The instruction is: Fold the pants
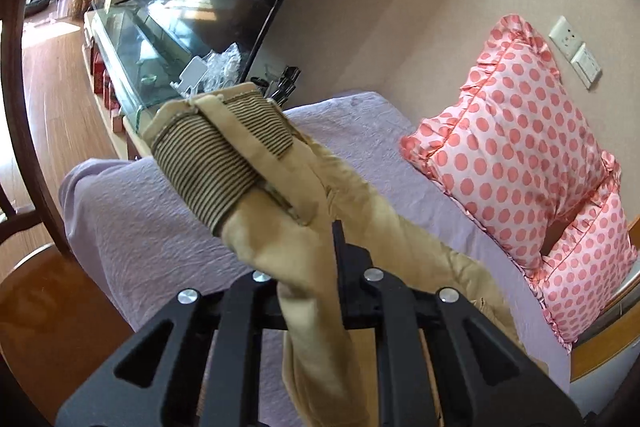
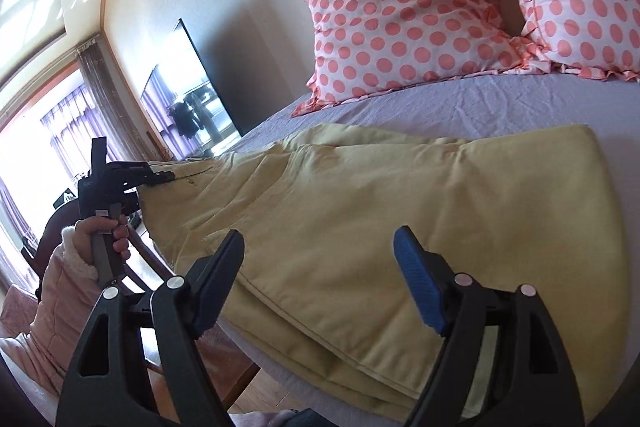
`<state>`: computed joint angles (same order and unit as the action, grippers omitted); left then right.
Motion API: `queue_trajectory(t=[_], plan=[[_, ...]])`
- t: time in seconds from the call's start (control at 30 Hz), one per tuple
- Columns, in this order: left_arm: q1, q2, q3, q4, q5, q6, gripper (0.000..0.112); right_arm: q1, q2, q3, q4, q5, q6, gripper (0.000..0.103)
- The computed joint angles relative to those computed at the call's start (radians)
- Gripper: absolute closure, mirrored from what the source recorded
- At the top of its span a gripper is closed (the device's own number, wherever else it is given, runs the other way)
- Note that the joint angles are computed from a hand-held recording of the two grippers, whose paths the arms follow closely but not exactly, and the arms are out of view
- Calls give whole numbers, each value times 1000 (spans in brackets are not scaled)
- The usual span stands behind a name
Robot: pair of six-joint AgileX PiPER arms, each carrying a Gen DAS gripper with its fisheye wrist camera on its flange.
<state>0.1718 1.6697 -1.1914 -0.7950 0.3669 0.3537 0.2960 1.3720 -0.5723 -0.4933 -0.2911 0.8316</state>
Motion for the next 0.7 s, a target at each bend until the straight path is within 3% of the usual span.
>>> queue_trajectory(t=[0.13,0.23,0.3,0.4,0.5,0.53,0.63,0.67,0.7], plan=[[-220,-97,-46,294,-29,-158,100,-170,-163,128,1,-34,20,22],[-449,-157,-52,426,-54,-186,98,-360,-257,201,-177,-69,212,22],[-591,-158,-63,346,-44,-54,98,-493,-302,244,-315,-117,354,22],[-745,-78,-104,131,45,164,97,-664,-362,292,-494,-186,516,22],[-865,75,-160,186,140,121,97,-814,-395,317,-657,-265,644,22],[-892,103,-144,191,127,125,97,-864,-398,321,-706,-300,676,22],[-952,66,-37,319,-37,50,97,-992,-386,307,-838,-404,753,20],[-949,58,-32,308,-41,45,97,-1013,-364,290,-863,-435,768,19],[-943,58,-33,287,-30,52,89,-1030,-326,268,-882,-475,782,19]])
